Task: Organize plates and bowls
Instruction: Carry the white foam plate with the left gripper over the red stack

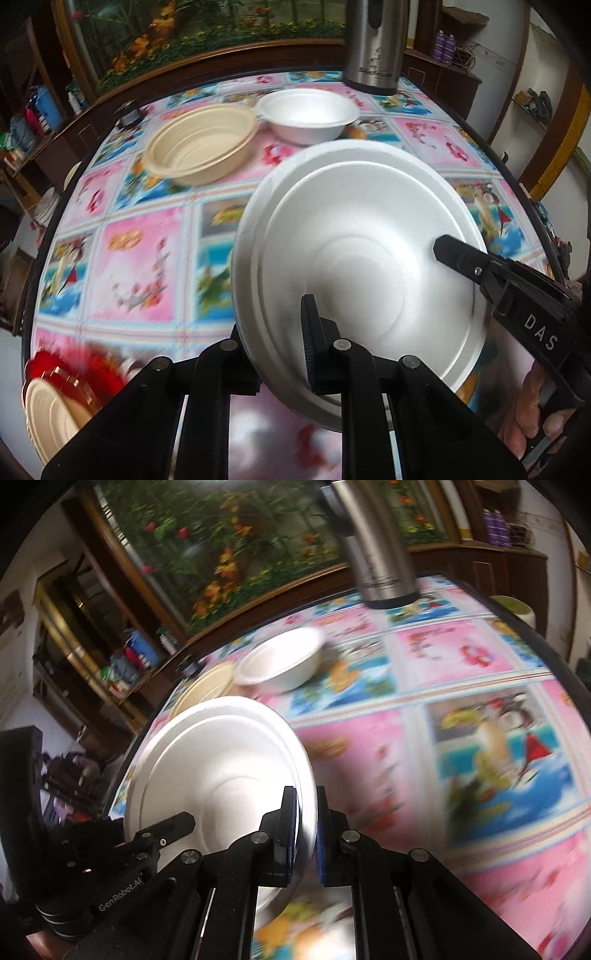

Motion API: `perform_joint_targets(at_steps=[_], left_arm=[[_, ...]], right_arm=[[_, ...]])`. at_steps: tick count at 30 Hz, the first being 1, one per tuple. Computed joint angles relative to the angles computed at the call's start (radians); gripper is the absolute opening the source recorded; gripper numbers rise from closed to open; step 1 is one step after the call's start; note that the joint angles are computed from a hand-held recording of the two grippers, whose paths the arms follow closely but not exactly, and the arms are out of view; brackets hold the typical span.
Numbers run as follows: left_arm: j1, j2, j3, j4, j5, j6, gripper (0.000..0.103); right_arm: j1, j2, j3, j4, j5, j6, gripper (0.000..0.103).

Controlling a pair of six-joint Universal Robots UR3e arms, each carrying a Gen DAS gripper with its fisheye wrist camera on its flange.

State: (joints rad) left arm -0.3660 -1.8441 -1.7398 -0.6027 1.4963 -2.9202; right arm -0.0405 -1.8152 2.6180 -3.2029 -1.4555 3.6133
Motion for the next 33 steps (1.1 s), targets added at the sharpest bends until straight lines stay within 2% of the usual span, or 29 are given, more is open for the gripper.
perform_joint_targets(at_steps=[4, 7, 10, 12, 17, 19, 23, 30, 32, 33], left_arm=[[0.148, 0.208, -0.204, -0.034, -0.078, 0.099, 0.015], [0.305, 0.410, -0.337, -0.092, -0.160, 0.200, 0.015], [0.501, 0.606, -0.419, -0.185, -0.268, 0.311, 0.015], [0.657, 0.725, -0.442, -0.301, -0.352, 0.398, 0.015], [0.975, 0.908, -0.476, -0.518, -0.494, 0.598, 0.015], [1.051, 0.926, -0.488, -0.547, -0.516, 0.645, 0.015], [1.119, 0.882, -0.536, -0.487, -0.493, 0.675, 0.015], [1.116, 0.719, -0.570, -0.315, -0.426, 0.614, 0.015], [1.140, 0.725, -0.581, -0.278, -0.428, 0.609, 0.020], [1.154, 0.732, -0.588, -0.255, -0.431, 0.607, 0.030]], right_arm=[[0.239, 0.157, -0.083, -0.122, -0.105, 0.146, 0.009], [0.404, 0.253, -0.177, -0.155, -0.183, 0.222, 0.008], [0.553, 0.330, -0.330, -0.109, -0.260, 0.247, 0.009], [0.626, 0.380, -0.442, -0.069, -0.294, 0.243, 0.009], [0.774, 0.558, -0.758, 0.045, -0.367, 0.242, 0.009], [0.802, 0.620, -0.857, 0.092, -0.379, 0.242, 0.009], [0.847, 0.761, -1.069, 0.230, -0.399, 0.238, 0.009], [0.905, 0.948, -1.340, 0.433, -0.450, 0.225, 0.013], [0.923, 0.983, -1.417, 0.514, -0.488, 0.197, 0.014], [0.925, 0.987, -1.428, 0.527, -0.496, 0.183, 0.016]])
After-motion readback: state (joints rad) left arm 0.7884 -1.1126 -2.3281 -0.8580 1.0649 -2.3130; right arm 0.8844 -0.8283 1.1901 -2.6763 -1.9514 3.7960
